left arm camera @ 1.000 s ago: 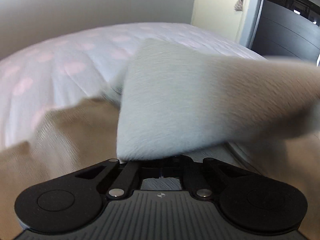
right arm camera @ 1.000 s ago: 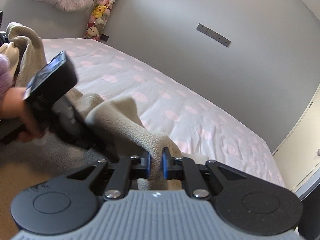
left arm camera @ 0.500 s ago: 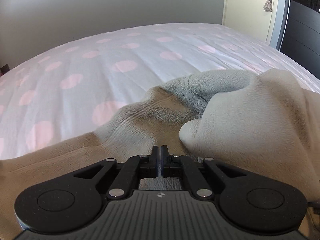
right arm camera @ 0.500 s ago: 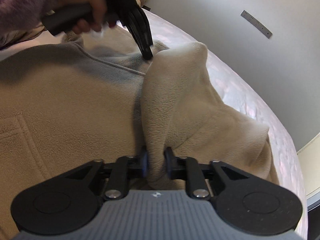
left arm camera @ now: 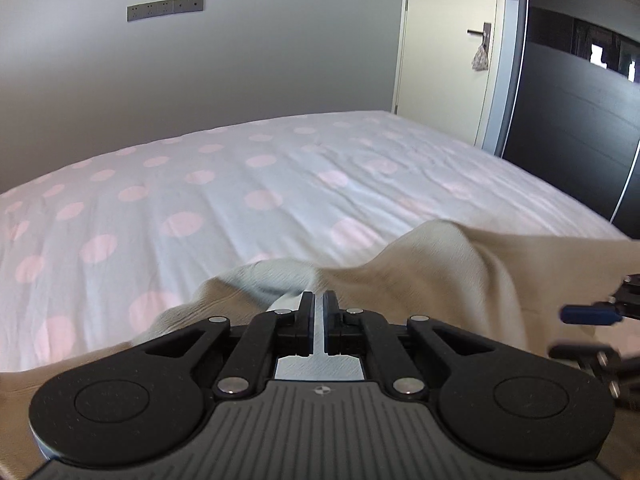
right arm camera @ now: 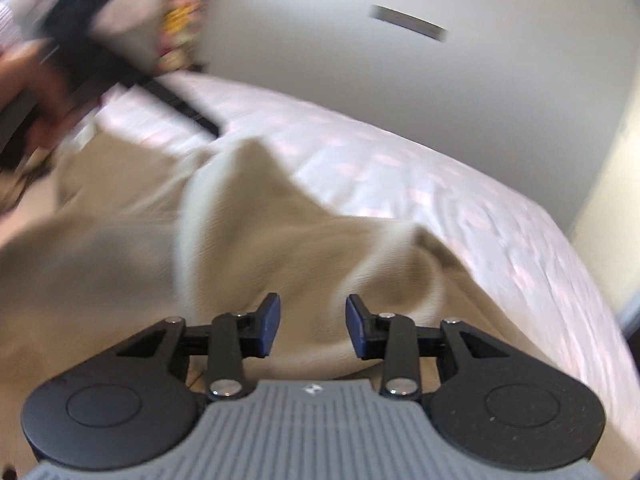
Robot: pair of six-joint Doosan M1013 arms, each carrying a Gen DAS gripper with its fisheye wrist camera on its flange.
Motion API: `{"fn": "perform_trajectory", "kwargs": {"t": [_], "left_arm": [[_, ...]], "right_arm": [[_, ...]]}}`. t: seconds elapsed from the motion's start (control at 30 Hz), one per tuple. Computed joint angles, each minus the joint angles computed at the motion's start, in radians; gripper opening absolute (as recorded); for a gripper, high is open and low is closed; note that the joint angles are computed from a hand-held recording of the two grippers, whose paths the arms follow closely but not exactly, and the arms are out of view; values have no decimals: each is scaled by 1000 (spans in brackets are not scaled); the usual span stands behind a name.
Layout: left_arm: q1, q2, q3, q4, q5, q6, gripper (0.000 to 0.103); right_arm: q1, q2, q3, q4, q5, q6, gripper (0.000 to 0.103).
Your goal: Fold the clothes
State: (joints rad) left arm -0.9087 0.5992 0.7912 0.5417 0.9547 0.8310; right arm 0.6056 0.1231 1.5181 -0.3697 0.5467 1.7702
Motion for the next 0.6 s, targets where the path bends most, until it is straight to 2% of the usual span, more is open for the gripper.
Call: {"fn": "perform_trajectory", "kwargs": {"t": [0.03,0.17,0.27,0.3,0.37,0.4,0.43,0.53,0.6], "left_arm": [[1,13,-17,-6,-4,1,1],[6,69,-85,-26,7,14,1],[14,94,-95,-8,35,-35,1],[17,95,-87,5,49,-62,1],[27,90,-57,13,69,-111,0],[34,84,-34,5,62,-126,0],[39,75,-6,1,41,-131,0],[42,55,69,43,-37,-172,0],[47,49,99,59,-79,-229,0]], "right_arm": [[-14,12,-19,15,-6,19,22],[-62,75,-95,174,-46,-20,17],[-91,130,-141,314,-50,-88,17],[-98,148,-153,320,-49,-82,17],[-100,187,-180,218,-50,18,15],[-104,195,-177,166,-54,84,11],[-112,201,-174,157,-58,120,2],[-143,218,-161,220,-64,137,0],[-161,216,-134,306,-105,90,0]]}}
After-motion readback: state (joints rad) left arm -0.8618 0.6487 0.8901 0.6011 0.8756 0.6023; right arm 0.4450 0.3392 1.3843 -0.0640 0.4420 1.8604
